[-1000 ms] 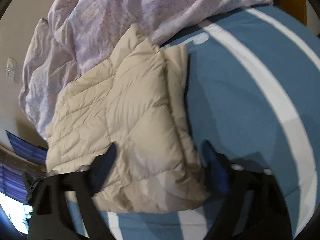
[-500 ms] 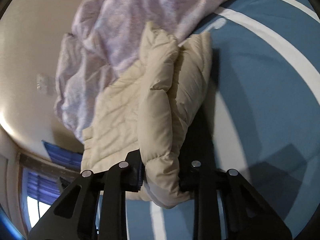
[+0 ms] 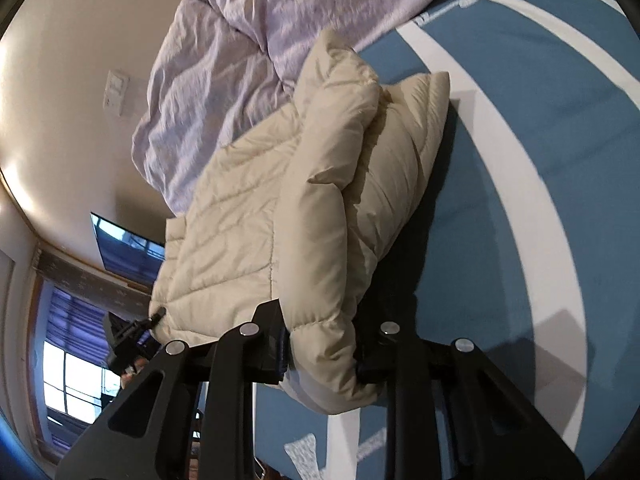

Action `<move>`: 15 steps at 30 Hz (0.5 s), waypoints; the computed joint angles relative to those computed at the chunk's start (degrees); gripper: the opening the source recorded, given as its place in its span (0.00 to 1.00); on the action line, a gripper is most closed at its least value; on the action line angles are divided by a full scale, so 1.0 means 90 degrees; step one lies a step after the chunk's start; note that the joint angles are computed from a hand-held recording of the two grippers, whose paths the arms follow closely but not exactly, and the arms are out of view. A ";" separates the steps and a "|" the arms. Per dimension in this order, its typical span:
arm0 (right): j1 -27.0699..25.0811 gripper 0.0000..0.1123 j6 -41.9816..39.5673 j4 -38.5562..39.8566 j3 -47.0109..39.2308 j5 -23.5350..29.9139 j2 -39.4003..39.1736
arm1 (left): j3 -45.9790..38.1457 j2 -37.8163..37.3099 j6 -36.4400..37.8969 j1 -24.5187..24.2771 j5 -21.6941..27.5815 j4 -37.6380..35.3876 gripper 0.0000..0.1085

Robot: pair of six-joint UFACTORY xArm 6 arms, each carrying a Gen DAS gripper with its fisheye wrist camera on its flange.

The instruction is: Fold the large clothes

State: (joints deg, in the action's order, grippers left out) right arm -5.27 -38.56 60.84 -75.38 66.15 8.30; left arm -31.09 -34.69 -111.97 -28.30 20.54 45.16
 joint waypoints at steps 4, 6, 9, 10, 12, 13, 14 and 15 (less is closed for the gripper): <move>0.0322 0.29 0.0212 -0.0788 0.0334 -0.0932 -0.0386 | 0.0010 0.0083 0.0074 -0.0002 0.0010 -0.0137 0.19; 0.0451 0.38 0.0392 -0.1238 0.0547 -0.1516 -0.0663 | 0.0000 0.0103 0.0028 -0.0027 0.0138 -0.0194 0.28; 0.0749 0.45 0.0630 -0.1860 0.0799 -0.2529 -0.1018 | 0.0125 -0.0042 -0.0201 -0.0023 0.0298 -0.0224 0.55; 0.0828 0.49 0.0677 -0.1959 0.0825 -0.2715 -0.1104 | 0.0165 -0.0080 -0.0274 -0.0011 0.0313 -0.0207 0.60; 0.1010 0.55 0.0730 -0.2087 0.0845 -0.3020 -0.1213 | 0.0240 -0.0142 -0.0295 0.0033 0.0281 -0.0254 0.63; 0.1145 0.58 0.0728 -0.2148 0.0853 -0.3195 -0.1255 | 0.0221 -0.0126 -0.0210 0.0040 0.0336 -0.0359 0.67; 0.1305 0.58 0.0723 -0.2204 0.0848 -0.3363 -0.1268 | 0.0186 -0.0096 -0.0148 0.0029 0.0409 -0.0418 0.71; 0.1429 0.58 0.0714 -0.2243 0.0846 -0.3452 -0.1269 | 0.0138 -0.0051 -0.0076 0.0013 0.0484 -0.0488 0.72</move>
